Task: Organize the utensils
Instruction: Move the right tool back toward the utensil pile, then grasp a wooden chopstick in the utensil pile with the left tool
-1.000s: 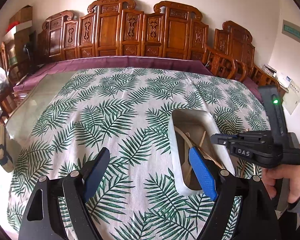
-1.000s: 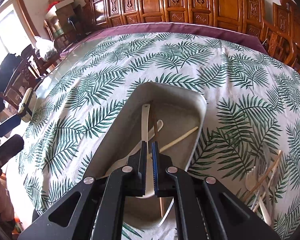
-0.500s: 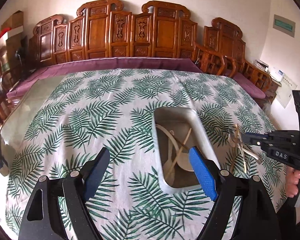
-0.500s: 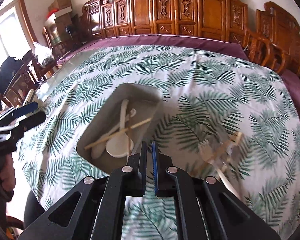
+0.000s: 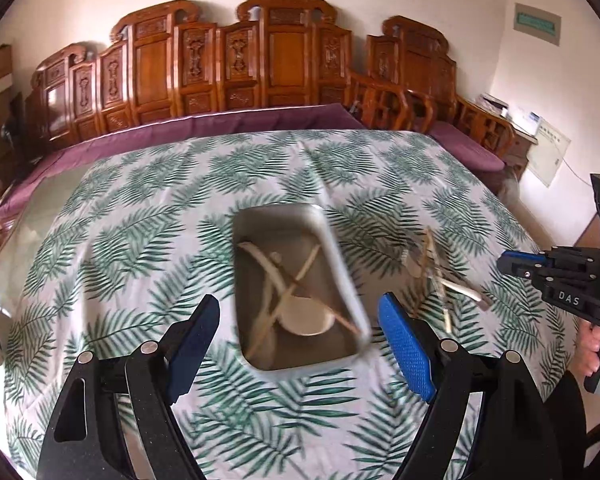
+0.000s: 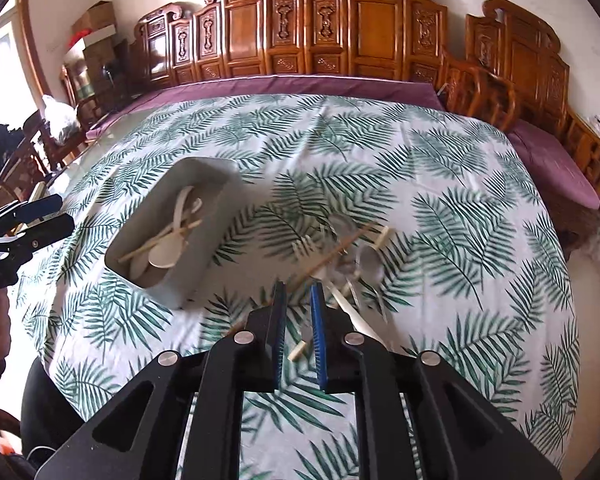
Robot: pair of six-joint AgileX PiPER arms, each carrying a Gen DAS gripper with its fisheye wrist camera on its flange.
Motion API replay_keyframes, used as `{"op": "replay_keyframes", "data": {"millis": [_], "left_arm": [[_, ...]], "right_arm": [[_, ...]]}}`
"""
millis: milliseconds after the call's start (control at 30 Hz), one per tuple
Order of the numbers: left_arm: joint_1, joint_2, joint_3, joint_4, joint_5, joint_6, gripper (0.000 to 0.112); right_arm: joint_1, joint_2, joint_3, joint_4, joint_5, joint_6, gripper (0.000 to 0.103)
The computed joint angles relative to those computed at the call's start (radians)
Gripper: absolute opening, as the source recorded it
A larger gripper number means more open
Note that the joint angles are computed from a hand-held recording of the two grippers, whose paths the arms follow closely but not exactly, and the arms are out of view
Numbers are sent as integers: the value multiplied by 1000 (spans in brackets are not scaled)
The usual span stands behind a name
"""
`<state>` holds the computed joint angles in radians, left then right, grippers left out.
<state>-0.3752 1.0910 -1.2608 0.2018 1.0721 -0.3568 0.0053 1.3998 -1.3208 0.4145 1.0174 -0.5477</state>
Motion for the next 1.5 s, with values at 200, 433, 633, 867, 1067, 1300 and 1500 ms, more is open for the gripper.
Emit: {"op": "replay_keyframes", "data": {"millis": [200,433,633,867,1067,1300,1500], "left_arm": [[-144,76,-32,61,-3,-105,78],[-224,163,-49,57,-28,-151,78],[-264,262,-90,49,-58,-161,78],[-292,388,-151,13,-93,-142,78],[-305,516,-201,-2,-101,-130,67],[-287,609,-244,-46,-113,-120,59],[-246,677,-294,-127,-109,-90,30]], "right_arm": [[-77,9,45,31,-6,-80,15],[-155,44,75,50,-13,-154,15],[-221,78,96,69,-18,-216,15],[-282,127,104,92,-21,-274,15],[-311,145,136,108,-31,-318,15],[-336,154,159,117,-33,-351,15],[-347,160,150,135,-24,-362,15]]}}
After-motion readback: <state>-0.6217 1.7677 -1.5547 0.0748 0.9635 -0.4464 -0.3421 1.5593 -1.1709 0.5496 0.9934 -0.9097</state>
